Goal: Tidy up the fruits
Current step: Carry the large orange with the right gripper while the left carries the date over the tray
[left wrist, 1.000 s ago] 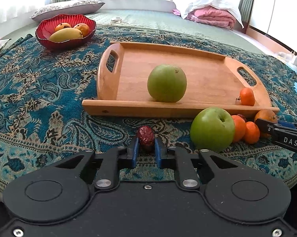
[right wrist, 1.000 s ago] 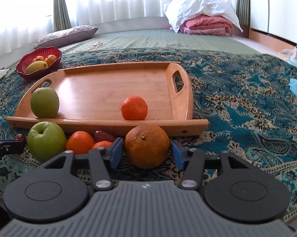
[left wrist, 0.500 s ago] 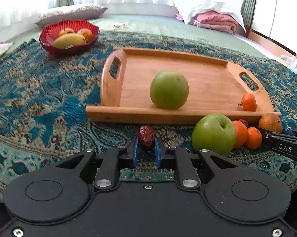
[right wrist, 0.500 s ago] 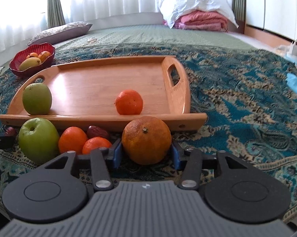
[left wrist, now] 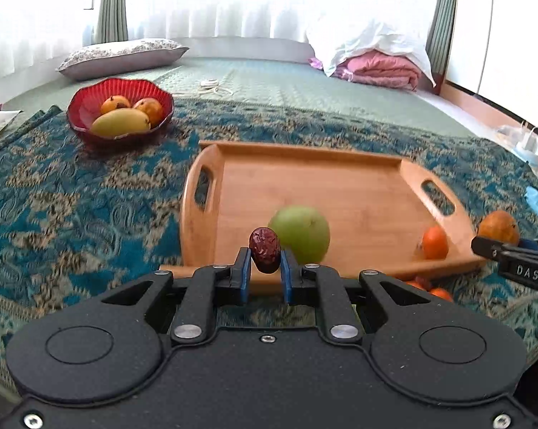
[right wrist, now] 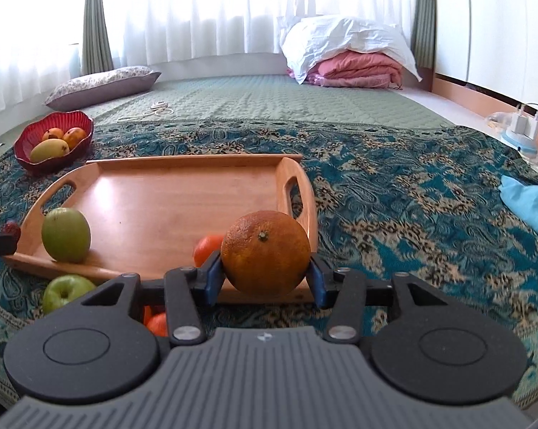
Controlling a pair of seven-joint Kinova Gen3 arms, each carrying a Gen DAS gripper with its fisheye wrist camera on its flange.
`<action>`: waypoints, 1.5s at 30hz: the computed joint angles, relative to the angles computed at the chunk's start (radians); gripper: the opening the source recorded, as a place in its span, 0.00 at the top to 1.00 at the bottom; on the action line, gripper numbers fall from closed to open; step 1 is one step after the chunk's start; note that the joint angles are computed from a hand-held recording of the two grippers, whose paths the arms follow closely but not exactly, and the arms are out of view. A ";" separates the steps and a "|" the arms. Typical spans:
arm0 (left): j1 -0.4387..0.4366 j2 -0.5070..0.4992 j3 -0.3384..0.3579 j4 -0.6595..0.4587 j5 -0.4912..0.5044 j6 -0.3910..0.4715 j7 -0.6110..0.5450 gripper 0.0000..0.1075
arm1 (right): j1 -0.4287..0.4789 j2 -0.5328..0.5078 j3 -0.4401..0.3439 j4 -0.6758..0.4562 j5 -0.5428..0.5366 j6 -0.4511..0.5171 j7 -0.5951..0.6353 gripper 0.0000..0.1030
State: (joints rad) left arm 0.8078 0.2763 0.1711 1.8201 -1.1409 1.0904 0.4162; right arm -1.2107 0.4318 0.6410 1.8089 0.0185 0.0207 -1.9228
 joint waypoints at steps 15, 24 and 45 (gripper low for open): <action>-0.195 0.010 -0.068 -0.176 0.173 -0.141 -0.400 0.85 | 0.411 0.097 -0.459 -0.443 0.121 0.408 0.090 0.49; -0.263 0.070 -0.125 -0.274 0.380 -0.170 -0.610 0.85 | 0.532 0.196 -0.623 -0.648 0.178 0.591 0.113 0.49; -0.310 0.133 -0.178 -0.369 0.583 -0.154 -0.823 0.85 | 0.542 0.297 -0.666 -0.822 0.186 0.750 0.148 0.49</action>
